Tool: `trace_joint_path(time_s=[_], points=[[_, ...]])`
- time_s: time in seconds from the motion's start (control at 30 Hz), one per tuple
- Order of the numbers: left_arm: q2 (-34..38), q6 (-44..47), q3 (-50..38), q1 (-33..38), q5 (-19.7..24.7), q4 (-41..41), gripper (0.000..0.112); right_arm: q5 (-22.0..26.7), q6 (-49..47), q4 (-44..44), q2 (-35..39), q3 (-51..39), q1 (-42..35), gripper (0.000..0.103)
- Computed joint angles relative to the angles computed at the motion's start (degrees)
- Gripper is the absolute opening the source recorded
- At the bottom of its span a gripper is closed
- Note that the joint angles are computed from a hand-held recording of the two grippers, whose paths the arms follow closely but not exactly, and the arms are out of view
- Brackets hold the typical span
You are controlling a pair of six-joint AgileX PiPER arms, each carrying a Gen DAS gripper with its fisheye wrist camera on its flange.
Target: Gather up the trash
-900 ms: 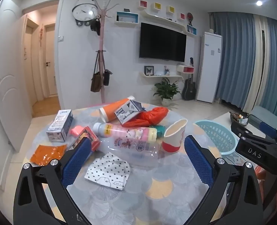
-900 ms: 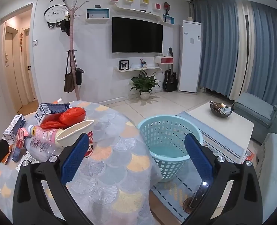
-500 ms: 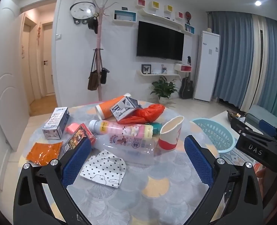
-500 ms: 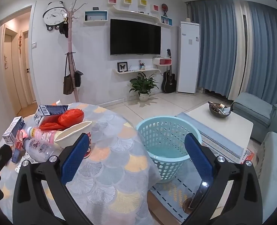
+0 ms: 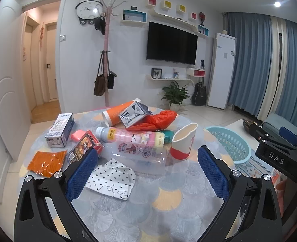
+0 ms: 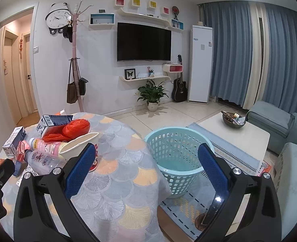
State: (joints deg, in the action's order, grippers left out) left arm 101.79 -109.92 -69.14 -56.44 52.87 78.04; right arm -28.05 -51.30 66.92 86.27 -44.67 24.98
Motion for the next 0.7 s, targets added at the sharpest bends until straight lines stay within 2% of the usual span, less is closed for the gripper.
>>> trace_joint_path(time_s=[0.57,0.7], points=[[-1.40,0.46,0.22,-0.60,0.08,-0.21,0.096,-1.92,-1.12,1.71,0.65,-0.27,1.29,0.096],[-1.30,0.45,0.15,-0.67,0.20,-0.21,0.096,-0.96,-0.38,0.78,0.22,0.02,0.94,0.096]])
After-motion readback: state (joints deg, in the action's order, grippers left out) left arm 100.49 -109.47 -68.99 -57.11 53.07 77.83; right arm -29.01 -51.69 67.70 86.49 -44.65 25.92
